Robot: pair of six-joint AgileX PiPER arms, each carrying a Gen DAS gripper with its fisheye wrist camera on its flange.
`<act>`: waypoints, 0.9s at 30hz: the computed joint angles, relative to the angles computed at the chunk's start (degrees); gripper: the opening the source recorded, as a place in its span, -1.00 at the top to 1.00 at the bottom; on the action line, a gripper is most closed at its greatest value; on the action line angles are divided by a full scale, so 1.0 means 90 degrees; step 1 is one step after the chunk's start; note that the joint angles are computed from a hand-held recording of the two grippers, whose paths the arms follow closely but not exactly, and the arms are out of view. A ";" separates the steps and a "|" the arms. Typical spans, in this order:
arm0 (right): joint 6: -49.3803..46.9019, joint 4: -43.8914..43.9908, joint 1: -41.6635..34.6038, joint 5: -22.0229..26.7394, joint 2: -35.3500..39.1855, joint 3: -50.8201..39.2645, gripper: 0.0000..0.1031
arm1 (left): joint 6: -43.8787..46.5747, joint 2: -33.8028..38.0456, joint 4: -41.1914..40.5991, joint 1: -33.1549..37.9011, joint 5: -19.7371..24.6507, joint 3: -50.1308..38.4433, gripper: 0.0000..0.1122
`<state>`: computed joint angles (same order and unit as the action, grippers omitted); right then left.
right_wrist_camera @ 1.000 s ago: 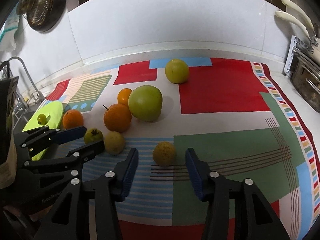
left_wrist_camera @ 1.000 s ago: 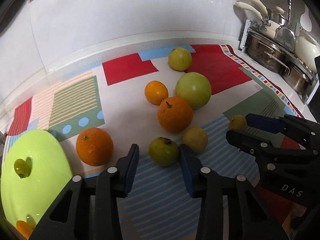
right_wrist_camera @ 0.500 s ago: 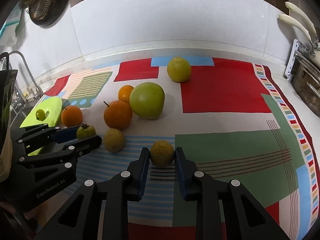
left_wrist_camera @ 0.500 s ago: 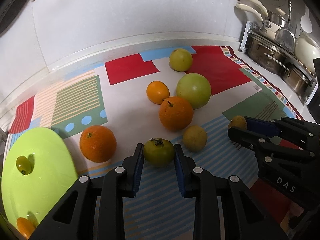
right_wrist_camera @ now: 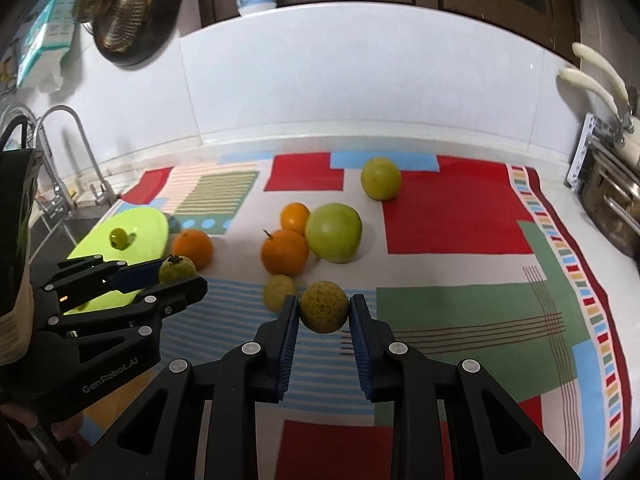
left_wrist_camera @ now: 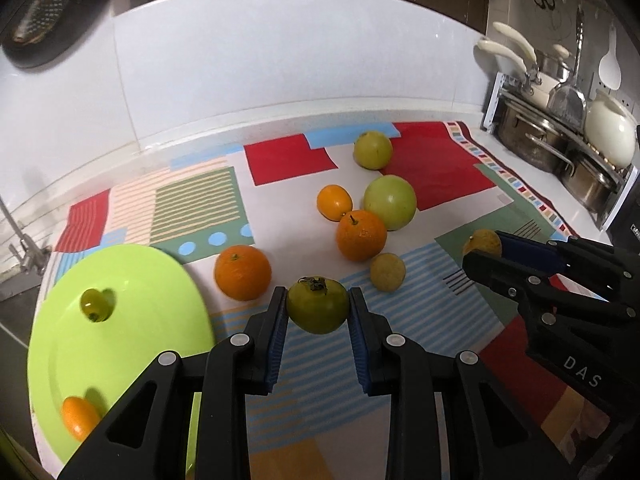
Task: Organize fruits
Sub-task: 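Grasp a green round fruit with the left tool while the right grasps a brownish fruit, then carry both fruits over the green plate and open both tools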
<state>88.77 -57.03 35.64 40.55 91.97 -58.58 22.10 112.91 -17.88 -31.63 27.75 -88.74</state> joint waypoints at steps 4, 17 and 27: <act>0.0088 -0.0083 0.0322 0.0279 -0.0105 -0.0074 0.47 | 0.0025 -0.0412 -0.0068 0.0069 -0.0174 0.0469 0.47; 0.0165 -0.0256 0.1350 0.0863 -0.0202 -0.0506 0.47 | -0.0431 -0.1808 0.0179 0.0382 -0.0629 0.1879 0.47; -0.0038 -0.0474 0.1893 0.0911 0.0097 -0.1119 0.47 | -0.0766 -0.2779 0.0479 0.0837 -0.0943 0.2781 0.47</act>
<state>88.43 -61.29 52.67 48.75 92.84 -68.65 15.21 87.90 -13.57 -24.09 19.26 -63.71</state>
